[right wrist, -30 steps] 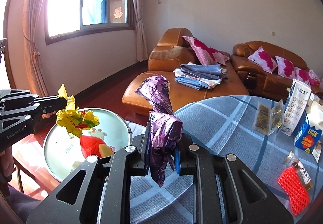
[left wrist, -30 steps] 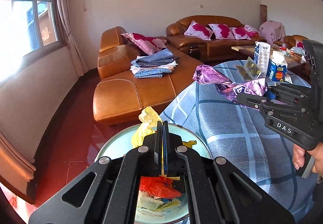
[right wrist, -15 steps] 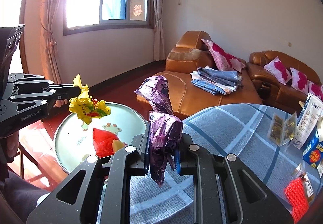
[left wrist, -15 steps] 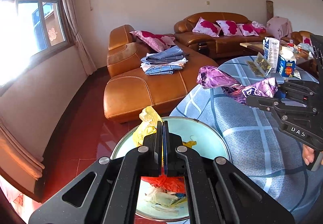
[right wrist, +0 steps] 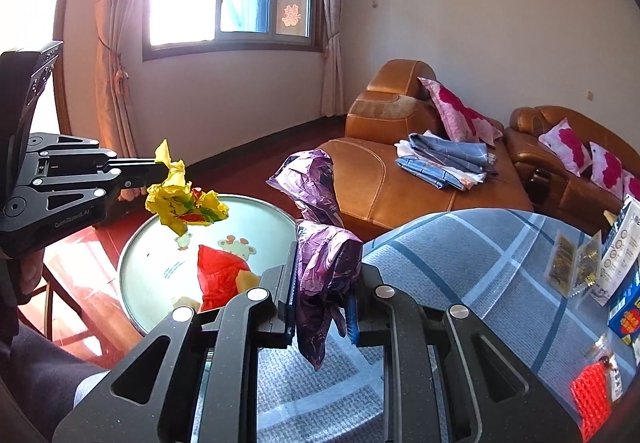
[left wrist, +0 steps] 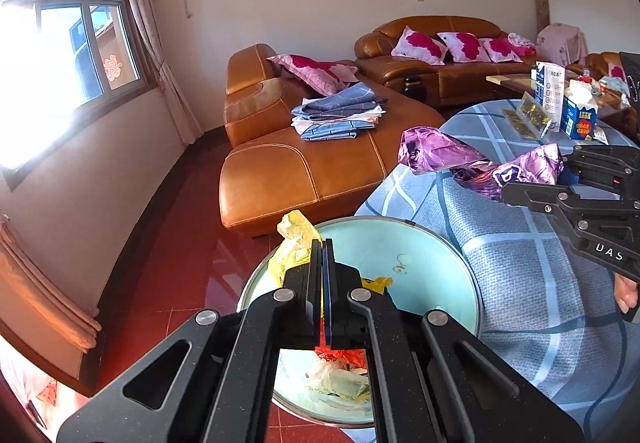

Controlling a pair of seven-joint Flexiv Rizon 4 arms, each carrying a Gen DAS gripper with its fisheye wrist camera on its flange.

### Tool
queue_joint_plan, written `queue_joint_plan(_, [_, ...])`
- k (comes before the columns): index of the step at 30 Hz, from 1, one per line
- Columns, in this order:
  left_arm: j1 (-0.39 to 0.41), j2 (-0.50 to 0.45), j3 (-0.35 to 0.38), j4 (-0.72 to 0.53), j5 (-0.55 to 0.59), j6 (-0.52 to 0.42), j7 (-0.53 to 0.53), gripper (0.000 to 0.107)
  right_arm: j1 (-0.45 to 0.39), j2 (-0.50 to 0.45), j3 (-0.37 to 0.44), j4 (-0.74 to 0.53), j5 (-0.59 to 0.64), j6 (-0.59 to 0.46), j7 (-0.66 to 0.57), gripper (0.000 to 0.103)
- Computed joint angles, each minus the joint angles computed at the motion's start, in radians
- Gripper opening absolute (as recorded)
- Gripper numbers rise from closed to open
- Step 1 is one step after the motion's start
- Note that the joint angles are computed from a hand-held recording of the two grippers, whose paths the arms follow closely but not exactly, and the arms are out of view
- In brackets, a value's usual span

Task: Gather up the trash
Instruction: 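Carry the yellow and purple wrappers over the bin with both grippers, then open the left gripper over the bin while the right gripper releases the purple wrapper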

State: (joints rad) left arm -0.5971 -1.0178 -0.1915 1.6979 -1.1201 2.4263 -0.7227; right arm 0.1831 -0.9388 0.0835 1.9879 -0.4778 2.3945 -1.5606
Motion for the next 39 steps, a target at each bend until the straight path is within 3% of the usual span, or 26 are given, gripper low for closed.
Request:
queue_joint_plan(24, [0.011,-0.016,-0.024,-0.030,-0.081,-0.002,0.077,0.001,-0.001,0.003,0.010,0.008,-0.034,-0.020,-0.022,0.021])
queue_joint_plan(27, [0.014,-0.023,-0.034,-0.039,-0.098,0.008,0.092,0.004,-0.021,0.001,0.019,0.007,-0.075,-0.027,-0.011,0.035])
queue_joint_plan(28, [0.016,-0.024,-0.038,-0.039,-0.099,0.008,0.095,0.008,-0.019,0.001,0.019,0.007,-0.076,-0.028,-0.012,0.040])
queue_joint_plan(29, [0.016,-0.025,-0.040,-0.038,-0.099,0.013,0.095,0.020,-0.021,0.001,0.020,0.008,-0.082,-0.027,-0.013,0.040])
queue_joint_plan(31, [0.017,-0.026,-0.042,-0.035,-0.095,0.023,0.094,0.031,-0.018,0.002,0.017,0.008,-0.080,-0.031,-0.014,0.040])
queue_joint_plan(33, [0.021,-0.025,-0.046,-0.031,-0.087,0.023,0.089,0.032,-0.014,0.002,0.016,0.009,-0.072,-0.031,-0.017,0.041])
queue_joint_plan(35, [0.020,-0.028,-0.045,-0.031,-0.085,0.030,0.086,0.043,-0.013,0.002,0.017,0.009,-0.066,-0.028,-0.018,0.044])
queue_joint_plan(39, [0.020,-0.028,-0.045,-0.025,-0.081,0.037,0.079,0.045,-0.006,0.002,0.014,0.011,-0.052,-0.020,-0.025,0.045])
